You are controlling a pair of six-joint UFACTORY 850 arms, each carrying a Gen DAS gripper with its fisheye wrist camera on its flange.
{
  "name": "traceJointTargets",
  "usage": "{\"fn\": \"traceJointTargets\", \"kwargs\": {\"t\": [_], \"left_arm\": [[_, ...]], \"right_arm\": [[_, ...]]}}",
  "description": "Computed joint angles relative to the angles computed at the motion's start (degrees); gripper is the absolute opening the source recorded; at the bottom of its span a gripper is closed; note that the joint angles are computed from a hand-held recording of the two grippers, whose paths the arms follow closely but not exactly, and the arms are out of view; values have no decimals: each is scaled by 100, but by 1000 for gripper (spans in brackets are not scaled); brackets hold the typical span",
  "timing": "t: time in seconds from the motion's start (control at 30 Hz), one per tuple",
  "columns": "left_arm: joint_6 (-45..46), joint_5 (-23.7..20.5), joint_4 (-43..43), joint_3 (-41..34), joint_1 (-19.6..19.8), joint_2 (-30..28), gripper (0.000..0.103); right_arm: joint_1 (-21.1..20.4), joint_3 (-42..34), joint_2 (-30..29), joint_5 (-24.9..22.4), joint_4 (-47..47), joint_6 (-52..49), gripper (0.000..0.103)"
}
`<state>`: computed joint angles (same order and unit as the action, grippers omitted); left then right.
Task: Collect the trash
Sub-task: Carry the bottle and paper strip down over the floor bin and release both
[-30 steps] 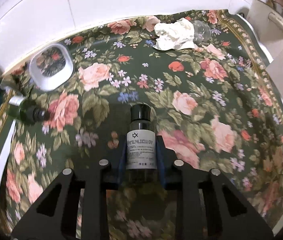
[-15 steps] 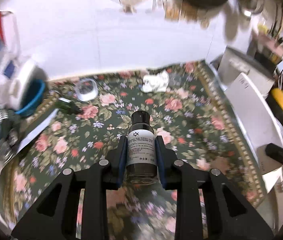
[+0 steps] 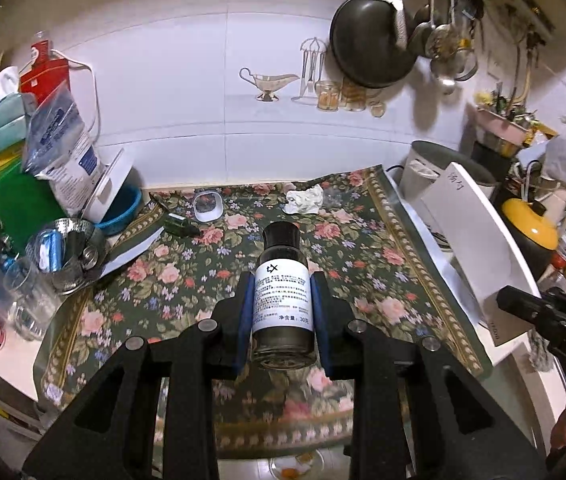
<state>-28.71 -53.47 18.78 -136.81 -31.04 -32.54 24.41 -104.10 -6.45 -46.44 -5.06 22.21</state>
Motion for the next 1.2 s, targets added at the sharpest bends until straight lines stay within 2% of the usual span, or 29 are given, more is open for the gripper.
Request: {"fn": "traceJointTargets", "kwargs": {"t": [0.17, 0.27, 0.4, 0.57, 0.77, 0.93, 1.2], "left_arm": [[5, 710, -173, 1793, 13, 1190, 27], [112, 944, -200, 2698, 14, 1843, 27], [172, 1071, -270, 3841, 18, 2760, 27], [276, 947, -368, 4720, -4, 3607, 27], [272, 654, -515, 5233, -67, 4174, 27], [169, 543, -485, 5538, -188, 4374, 27], [-64, 639, -635, 6229, -521, 4361, 27]], "right_arm": [[599, 444, 385, -23, -882, 1067, 15], [1011, 682, 594, -133, -1488, 1816, 15], [1691, 981, 799, -331, -2273, 2858, 15], [2457, 1203, 950, -697, -2870, 3849, 15], [3122, 1189, 974, -1262, -3043, 4388, 15], [3343, 1324, 1036, -1458, -2924, 4586, 15], [3252, 2257, 1436, -1125, -2364, 4600, 15]]}}
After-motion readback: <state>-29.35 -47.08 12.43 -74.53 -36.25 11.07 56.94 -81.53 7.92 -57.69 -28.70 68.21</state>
